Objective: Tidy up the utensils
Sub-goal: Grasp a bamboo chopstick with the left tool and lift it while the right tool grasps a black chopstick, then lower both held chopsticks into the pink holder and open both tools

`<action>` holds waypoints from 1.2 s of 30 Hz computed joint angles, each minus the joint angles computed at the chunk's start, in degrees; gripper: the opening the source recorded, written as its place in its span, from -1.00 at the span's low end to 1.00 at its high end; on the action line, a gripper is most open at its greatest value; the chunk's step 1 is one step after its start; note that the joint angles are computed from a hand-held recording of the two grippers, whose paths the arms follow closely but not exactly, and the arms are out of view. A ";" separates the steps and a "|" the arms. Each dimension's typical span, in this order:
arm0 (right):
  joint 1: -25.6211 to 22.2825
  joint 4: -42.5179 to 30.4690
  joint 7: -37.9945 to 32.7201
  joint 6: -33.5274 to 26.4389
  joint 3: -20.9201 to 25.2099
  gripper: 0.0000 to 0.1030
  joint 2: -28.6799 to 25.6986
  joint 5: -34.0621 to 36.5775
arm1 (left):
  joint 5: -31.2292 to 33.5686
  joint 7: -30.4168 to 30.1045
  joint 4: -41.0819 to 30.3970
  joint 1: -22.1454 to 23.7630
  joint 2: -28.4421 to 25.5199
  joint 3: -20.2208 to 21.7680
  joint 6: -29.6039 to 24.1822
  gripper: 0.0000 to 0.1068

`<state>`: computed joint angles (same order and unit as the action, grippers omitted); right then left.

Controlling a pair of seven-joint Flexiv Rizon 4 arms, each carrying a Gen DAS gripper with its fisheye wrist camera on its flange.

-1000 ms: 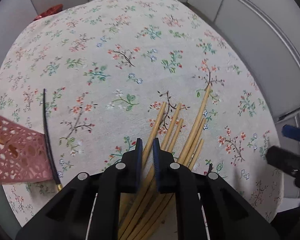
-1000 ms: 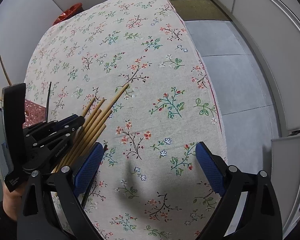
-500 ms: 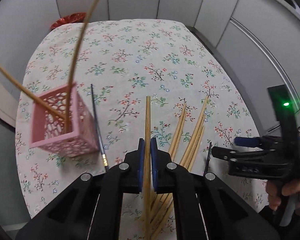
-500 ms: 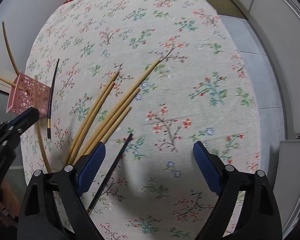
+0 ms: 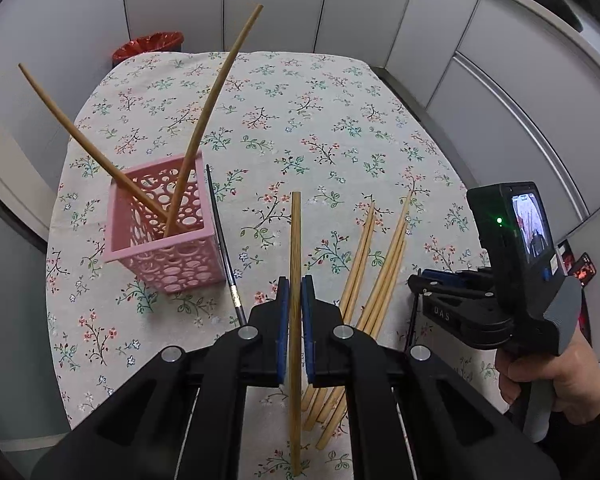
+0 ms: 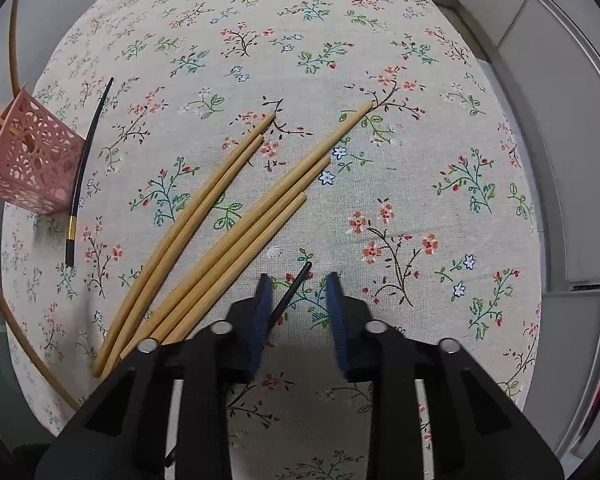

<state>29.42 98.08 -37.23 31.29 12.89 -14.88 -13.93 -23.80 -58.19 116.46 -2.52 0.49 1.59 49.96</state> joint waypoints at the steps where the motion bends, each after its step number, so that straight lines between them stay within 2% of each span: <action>1: 0.17 -0.01 0.29 -0.11 -0.05 -0.72 -0.04 -0.33 | -0.05 -0.07 0.26 -0.06 0.23 0.02 0.15 -0.88; 8: -0.49 1.67 0.13 3.94 0.37 -0.95 0.81 1.25 | -2.04 1.32 1.58 0.28 1.69 0.79 1.42 -0.88; 14: -1.73 3.93 0.06 8.54 0.54 -0.95 3.37 2.98 | -5.16 3.03 3.17 0.06 4.49 1.58 4.55 -0.89; 22: -1.79 7.91 2.14 15.51 0.70 -0.95 9.47 -4.80 | -11.77 7.23 5.12 -2.18 8.69 2.48 10.39 -0.89; 27: -2.22 8.38 3.47 20.16 0.82 -0.95 11.19 -8.31 | -14.77 8.68 5.65 -3.69 10.01 2.95 14.55 -0.89; 29: -2.24 8.25 4.59 21.57 0.82 -0.95 11.44 -10.06 | -17.63 9.92 5.77 -4.67 10.46 3.28 17.13 -0.89; 36: -2.80 7.81 11.79 27.07 0.05 -0.95 12.57 -21.62 | -28.28 14.42 5.31 -9.36 9.57 3.63 32.22 -0.89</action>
<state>26.62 105.90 -25.44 58.36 12.94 -2.32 -35.56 -52.09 -43.77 121.78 -11.87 10.07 5.22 82.17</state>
